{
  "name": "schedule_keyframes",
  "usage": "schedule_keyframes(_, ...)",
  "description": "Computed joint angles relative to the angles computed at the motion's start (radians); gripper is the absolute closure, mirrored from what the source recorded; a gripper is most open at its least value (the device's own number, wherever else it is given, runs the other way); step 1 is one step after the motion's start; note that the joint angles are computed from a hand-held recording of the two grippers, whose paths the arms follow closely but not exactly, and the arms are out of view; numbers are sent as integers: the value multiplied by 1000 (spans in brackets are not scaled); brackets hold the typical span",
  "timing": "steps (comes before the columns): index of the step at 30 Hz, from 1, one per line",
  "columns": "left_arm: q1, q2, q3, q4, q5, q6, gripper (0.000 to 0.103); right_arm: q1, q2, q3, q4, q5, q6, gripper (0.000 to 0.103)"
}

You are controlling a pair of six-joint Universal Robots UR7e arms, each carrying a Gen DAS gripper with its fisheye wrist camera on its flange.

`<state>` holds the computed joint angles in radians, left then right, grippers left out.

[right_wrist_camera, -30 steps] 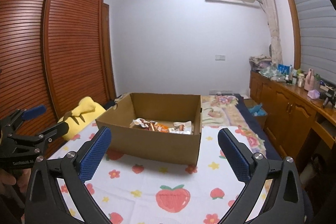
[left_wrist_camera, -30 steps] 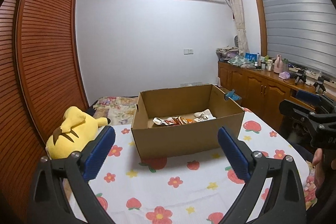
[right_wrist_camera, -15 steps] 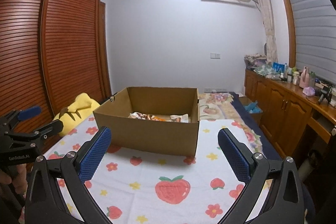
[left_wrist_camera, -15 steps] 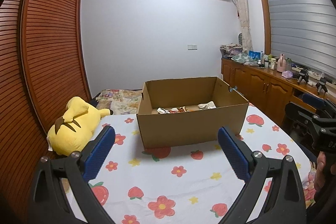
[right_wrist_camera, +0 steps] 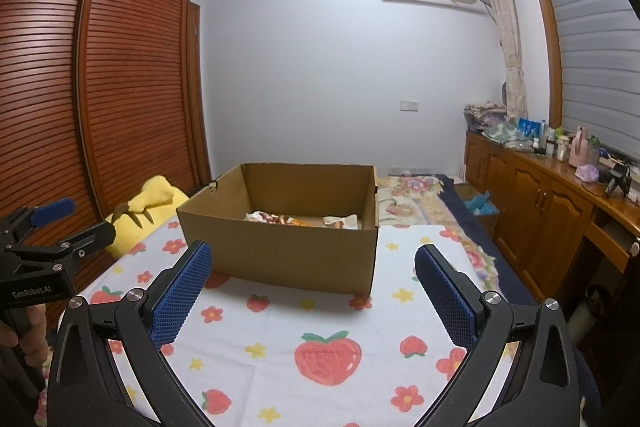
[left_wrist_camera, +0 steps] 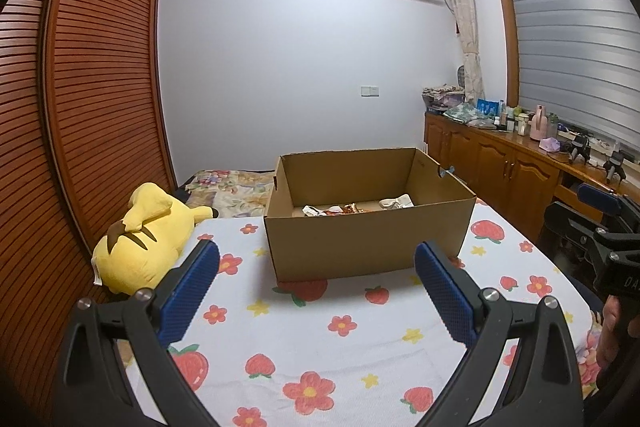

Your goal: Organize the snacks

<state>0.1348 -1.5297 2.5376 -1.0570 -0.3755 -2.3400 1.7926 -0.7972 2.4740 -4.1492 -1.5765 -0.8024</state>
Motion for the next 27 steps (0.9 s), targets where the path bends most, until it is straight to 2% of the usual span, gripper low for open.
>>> schedule_keyframes(27, -41, 2, -1, 27, -29, -16, 4, -4, 1, 2, -4, 6, -1, 0)
